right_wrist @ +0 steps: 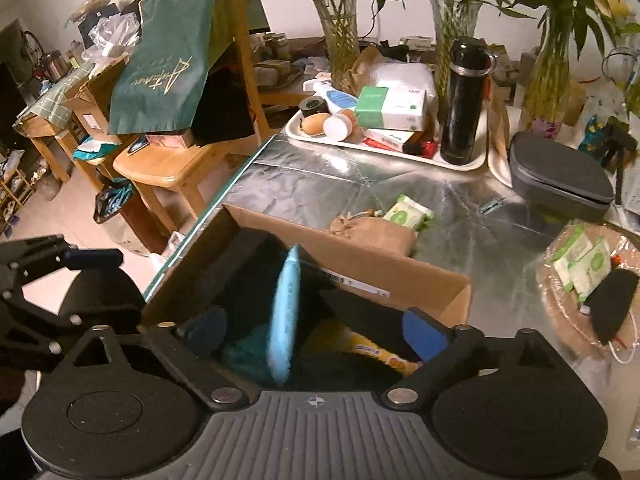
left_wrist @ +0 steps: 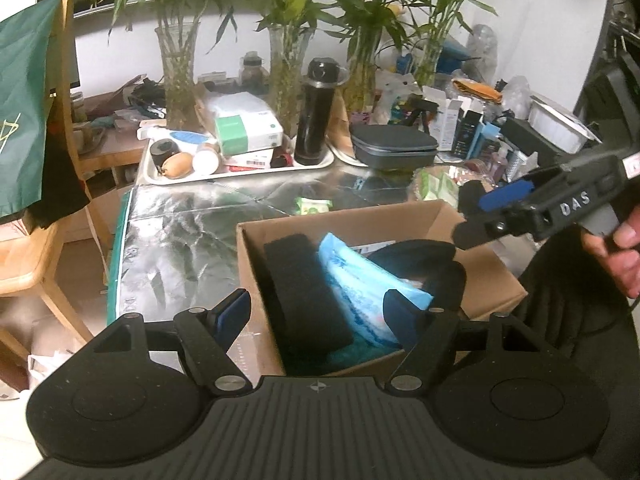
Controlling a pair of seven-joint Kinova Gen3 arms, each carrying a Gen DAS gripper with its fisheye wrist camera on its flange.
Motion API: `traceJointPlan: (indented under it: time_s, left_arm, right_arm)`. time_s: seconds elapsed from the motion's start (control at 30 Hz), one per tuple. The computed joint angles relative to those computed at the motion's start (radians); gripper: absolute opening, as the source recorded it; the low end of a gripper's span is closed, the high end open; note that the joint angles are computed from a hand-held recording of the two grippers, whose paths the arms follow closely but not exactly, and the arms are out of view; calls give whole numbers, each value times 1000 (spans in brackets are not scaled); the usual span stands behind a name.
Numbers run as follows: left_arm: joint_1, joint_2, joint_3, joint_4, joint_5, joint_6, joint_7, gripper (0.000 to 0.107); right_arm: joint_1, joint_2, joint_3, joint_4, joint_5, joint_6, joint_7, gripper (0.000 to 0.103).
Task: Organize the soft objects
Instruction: 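Move both tools back from the box over the foil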
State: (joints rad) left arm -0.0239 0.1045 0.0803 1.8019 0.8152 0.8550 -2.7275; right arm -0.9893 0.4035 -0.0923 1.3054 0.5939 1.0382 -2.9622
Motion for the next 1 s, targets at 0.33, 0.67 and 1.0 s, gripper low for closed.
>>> traceJointPlan:
  time_s: [0.33,0.67,1.0]
  left_arm:
    - [-3,41,14,-40,4,-23,15,73]
    - [9,84,46,-106,-26,-63,59,73]
    - [26,145,90,-210,-53,-78,117,73]
  right_arm:
    - [-20,-23,8,84,92,-29,-115,103]
    - [19,-16,11,80,95,3,-156,103]
    - [48,-50,7,110,114,-8,-209,103]
